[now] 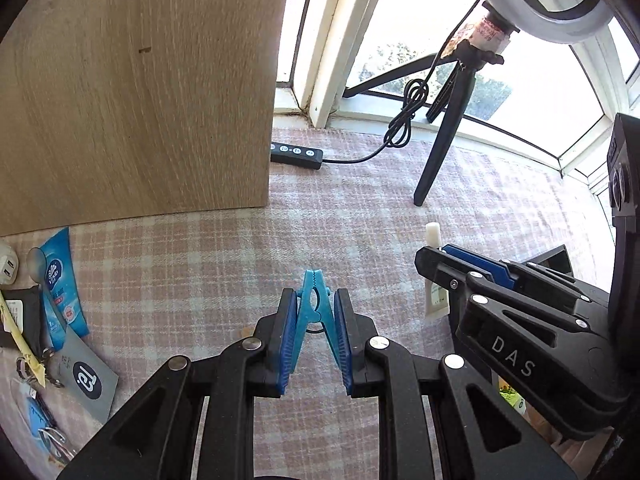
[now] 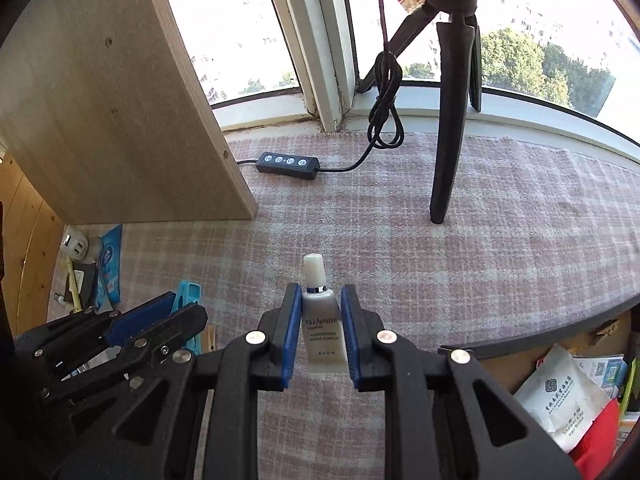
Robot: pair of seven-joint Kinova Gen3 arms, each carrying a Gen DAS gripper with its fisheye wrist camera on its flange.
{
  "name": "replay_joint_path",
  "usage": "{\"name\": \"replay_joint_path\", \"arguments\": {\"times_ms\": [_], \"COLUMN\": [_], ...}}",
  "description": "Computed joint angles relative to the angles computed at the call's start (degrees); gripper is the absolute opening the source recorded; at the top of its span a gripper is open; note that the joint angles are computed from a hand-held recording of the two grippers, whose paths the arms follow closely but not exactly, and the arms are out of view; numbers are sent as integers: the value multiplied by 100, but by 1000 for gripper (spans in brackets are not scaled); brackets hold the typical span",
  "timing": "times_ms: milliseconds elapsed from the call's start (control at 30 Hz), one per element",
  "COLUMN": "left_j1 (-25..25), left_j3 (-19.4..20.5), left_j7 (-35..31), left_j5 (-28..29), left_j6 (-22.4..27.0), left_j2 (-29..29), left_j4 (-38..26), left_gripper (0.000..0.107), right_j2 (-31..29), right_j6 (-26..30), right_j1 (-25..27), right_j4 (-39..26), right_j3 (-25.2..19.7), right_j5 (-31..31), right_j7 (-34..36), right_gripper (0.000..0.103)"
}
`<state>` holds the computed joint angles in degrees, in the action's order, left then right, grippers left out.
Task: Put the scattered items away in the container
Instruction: 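Carry clothespin and white tube into the black tray and release both, then move right tool to the wooden clothespin while left tool approaches the yellow strip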
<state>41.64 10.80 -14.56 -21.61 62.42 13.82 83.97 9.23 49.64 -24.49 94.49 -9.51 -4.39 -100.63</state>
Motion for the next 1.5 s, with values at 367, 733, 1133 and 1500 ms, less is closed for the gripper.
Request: {"name": "replay_joint_path", "arguments": {"times_ms": [367, 733, 1133, 1500], "left_j1": [881, 1813, 2390, 2527], "left_j3": [86, -227, -797, -1029], "left_j7": [-385, -1389, -2092, -1597], "left_j5": [-128, 212, 759, 466], "left_j6": [351, 1014, 2036, 1818], "left_j2": [738, 1922, 2984, 2300], "left_j4": [-1563, -3703, -5848, -4708], "left_gripper": [18, 18, 39, 40], "right_j2": [-1464, -2584, -3025, -3104], "right_j6": [286, 805, 1034, 1067], "right_j1": [911, 1991, 2580, 2474], "right_j4": [775, 1253, 1392, 1360], "right_j3": [467, 1256, 1691, 1461], "right_j5": [-163, -163, -257, -368], "right_j7": [195, 685, 1111, 1141], "right_gripper": [20, 20, 34, 34]}}
